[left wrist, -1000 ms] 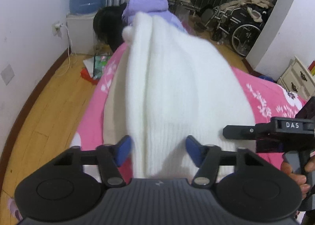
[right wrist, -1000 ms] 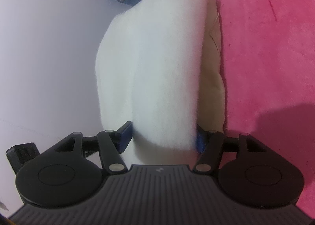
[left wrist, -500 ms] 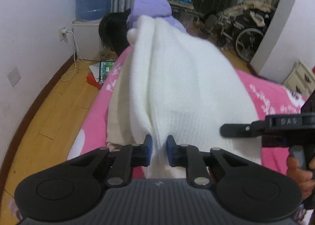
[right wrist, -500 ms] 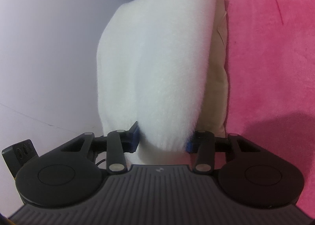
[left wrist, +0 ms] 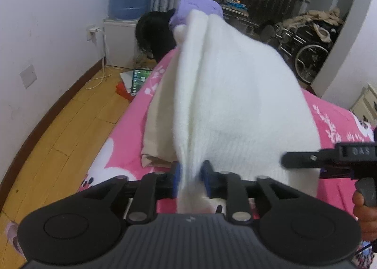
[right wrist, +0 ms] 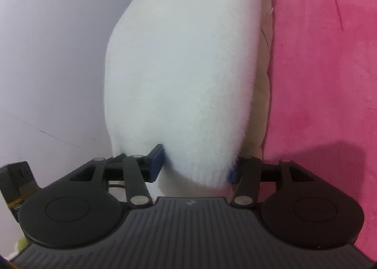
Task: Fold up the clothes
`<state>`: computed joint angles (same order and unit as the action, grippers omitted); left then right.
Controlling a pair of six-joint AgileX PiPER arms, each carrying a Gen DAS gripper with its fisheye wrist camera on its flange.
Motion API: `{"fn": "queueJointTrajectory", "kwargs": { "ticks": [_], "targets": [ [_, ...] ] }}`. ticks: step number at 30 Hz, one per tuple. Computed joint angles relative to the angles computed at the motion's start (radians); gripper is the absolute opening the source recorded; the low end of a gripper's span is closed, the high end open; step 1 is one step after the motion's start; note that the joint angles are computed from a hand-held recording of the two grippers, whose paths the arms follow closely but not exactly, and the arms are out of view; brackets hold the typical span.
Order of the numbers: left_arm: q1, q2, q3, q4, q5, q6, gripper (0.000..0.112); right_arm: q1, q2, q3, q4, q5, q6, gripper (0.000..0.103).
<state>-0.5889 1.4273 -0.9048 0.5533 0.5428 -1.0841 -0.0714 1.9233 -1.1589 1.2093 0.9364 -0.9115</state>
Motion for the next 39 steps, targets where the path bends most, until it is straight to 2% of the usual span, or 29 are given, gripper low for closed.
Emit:
{"fn": "queueJointTrajectory", "kwargs": {
  "ticks": [3, 7, 8, 10, 13, 15, 17, 19, 24, 27, 28, 30, 32, 36, 39],
  "targets": [
    [-0.020, -0.052, 0.013, 0.048, 0.031, -0.081, 0.040, -0.016, -0.076, 0.011, -0.094, -0.041, -0.002, 0.070],
    [-0.132, -0.107, 0.039, 0.335, 0.085, -0.386, 0.046, -0.065, -0.191, 0.025, -0.122, -0.088, -0.079, 0.069],
    [-0.160, -0.098, 0.030, 0.399, 0.102, -0.436, 0.046, -0.073, -0.213, 0.017, -0.112, -0.093, -0.101, 0.068],
    [-0.206, -0.051, -0.004, 0.512, 0.134, -0.503, 0.046, -0.085, -0.250, -0.008, -0.088, -0.101, -0.146, 0.054],
    [-0.237, 0.030, -0.056, 0.635, 0.155, -0.550, 0.046, -0.066, -0.272, -0.061, -0.069, -0.110, -0.190, 0.039],
    [-0.219, 0.090, -0.089, 0.665, 0.130, -0.564, 0.046, -0.005, -0.256, -0.133, -0.105, -0.136, -0.164, 0.037],
    [-0.197, 0.147, -0.108, 0.680, 0.118, -0.598, 0.046, 0.066, -0.195, -0.237, -0.180, -0.176, -0.101, 0.034],
    [-0.169, 0.184, -0.111, 0.682, 0.111, -0.628, 0.050, 0.136, -0.112, -0.356, -0.279, -0.216, -0.016, 0.028],
    [-0.108, 0.162, -0.034, 0.764, 0.009, -0.779, 0.058, 0.283, 0.046, -0.512, -0.527, -0.337, 0.175, 0.021],
    [-0.080, 0.135, 0.015, 0.776, -0.017, -0.833, 0.060, 0.345, 0.186, -0.689, -0.672, -0.328, 0.292, 0.018],
    [-0.052, 0.121, 0.032, 0.772, -0.055, -0.847, 0.061, 0.359, 0.223, -0.739, -0.702, -0.317, 0.318, 0.018],
    [0.005, 0.105, 0.047, 0.754, -0.127, -0.851, 0.062, 0.374, 0.273, -0.802, -0.723, -0.294, 0.338, 0.018],
    [0.031, 0.097, 0.060, 0.762, -0.164, -0.868, 0.064, 0.389, 0.322, -0.864, -0.745, -0.274, 0.360, 0.018],
    [0.052, 0.093, 0.073, 0.768, -0.196, -0.878, 0.067, 0.409, 0.419, -0.969, -0.759, -0.288, 0.400, 0.018],
    [0.053, 0.087, 0.074, 0.725, -0.203, -0.839, 0.068, 0.402, 0.431, -0.956, -0.704, -0.318, 0.365, 0.018]
  ]
}}
